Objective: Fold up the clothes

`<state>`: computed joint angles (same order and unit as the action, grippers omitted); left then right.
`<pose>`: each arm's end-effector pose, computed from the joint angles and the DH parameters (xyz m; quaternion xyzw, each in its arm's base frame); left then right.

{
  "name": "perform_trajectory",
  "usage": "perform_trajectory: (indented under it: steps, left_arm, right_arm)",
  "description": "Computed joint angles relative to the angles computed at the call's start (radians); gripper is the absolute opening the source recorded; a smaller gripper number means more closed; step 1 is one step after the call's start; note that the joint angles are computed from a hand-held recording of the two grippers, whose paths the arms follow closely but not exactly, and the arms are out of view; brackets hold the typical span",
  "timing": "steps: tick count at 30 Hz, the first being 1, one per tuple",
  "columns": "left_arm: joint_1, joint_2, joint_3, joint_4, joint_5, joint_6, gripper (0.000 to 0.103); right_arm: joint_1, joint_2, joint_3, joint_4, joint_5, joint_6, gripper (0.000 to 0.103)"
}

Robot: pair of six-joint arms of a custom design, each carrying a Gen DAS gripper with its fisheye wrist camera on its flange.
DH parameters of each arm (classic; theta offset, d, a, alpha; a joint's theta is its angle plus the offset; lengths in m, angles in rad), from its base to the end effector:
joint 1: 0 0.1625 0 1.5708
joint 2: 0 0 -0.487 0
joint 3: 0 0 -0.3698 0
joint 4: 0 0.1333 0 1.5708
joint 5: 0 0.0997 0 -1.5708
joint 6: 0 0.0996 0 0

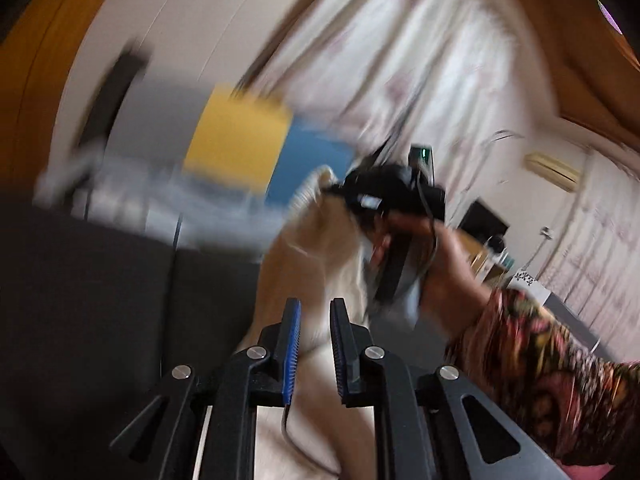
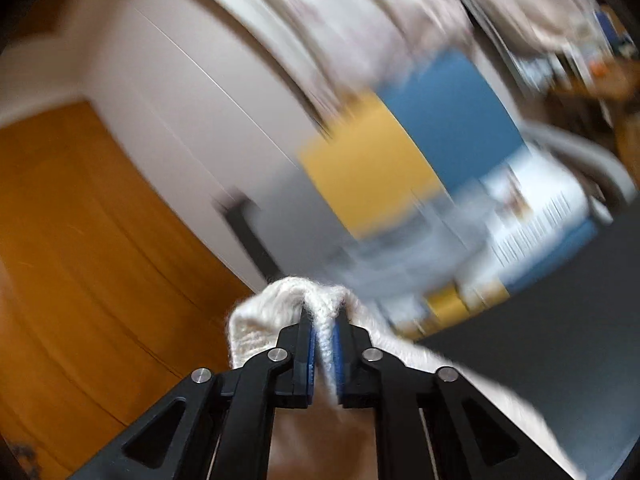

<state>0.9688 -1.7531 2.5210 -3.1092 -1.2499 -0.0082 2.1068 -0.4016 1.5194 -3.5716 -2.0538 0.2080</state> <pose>-0.0427 -0.3530 0.3862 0.2102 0.8923 -0.3983 0.0298 0.4535 -0.5931 0.0414 0.0425 -0.8828 0.4651 0.0506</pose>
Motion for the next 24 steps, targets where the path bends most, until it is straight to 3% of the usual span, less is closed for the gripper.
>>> perform_trajectory:
  steps: [2, 3, 4, 6, 8, 13, 14, 16, 19, 22, 24]
  left_arm:
    - [0.107, 0.045, -0.004, 0.038, -0.080, -0.032, 0.013]
    - [0.150, 0.070, 0.003, 0.029, -0.106, -0.031, 0.013]
    - [0.172, 0.094, -0.001, 0.029, -0.113, -0.031, 0.013]
    - [0.206, 0.137, -0.010, 0.026, -0.126, -0.023, 0.013]
    - [0.208, 0.167, -0.014, 0.017, -0.130, -0.003, 0.013]
    - [0.202, 0.209, -0.031, -0.014, -0.180, 0.050, 0.023]
    - [0.202, 0.203, -0.045, 0.008, -0.212, 0.062, 0.023]
    - [0.207, 0.168, -0.076, 0.151, -0.376, 0.131, 0.024]
    - [0.214, 0.142, -0.137, 0.394, -0.622, 0.269, 0.024]
    - [0.162, 0.110, -0.133, 0.469, -0.661, 0.362, 0.024]
    - [0.149, 0.117, -0.124, 0.419, -0.636, 0.329, 0.024]
  right_arm:
    - [-0.052, 0.013, 0.009, 0.140, -0.034, 0.039, 0.016]
    - [-0.072, 0.017, 0.026, 0.185, -0.050, 0.054, 0.026]
    - [-0.090, 0.022, 0.044, 0.214, -0.060, 0.061, 0.037]
    - [-0.117, 0.010, 0.104, 0.204, -0.052, 0.041, 0.040]
    - [-0.127, -0.014, 0.194, 0.126, -0.033, 0.005, 0.041]
    - [-0.074, -0.094, 0.445, -0.175, -0.066, -0.080, 0.061]
    - [-0.060, -0.111, 0.503, -0.233, -0.089, -0.096, 0.061]
    - [-0.029, -0.139, 0.619, -0.339, -0.140, -0.117, 0.061]
    - [-0.010, -0.178, 0.775, -0.456, -0.180, -0.052, 0.061]
    - [-0.034, -0.183, 0.886, -0.560, -0.171, 0.002, 0.061]
    - [-0.043, -0.179, 0.926, -0.579, -0.197, 0.011, 0.061]
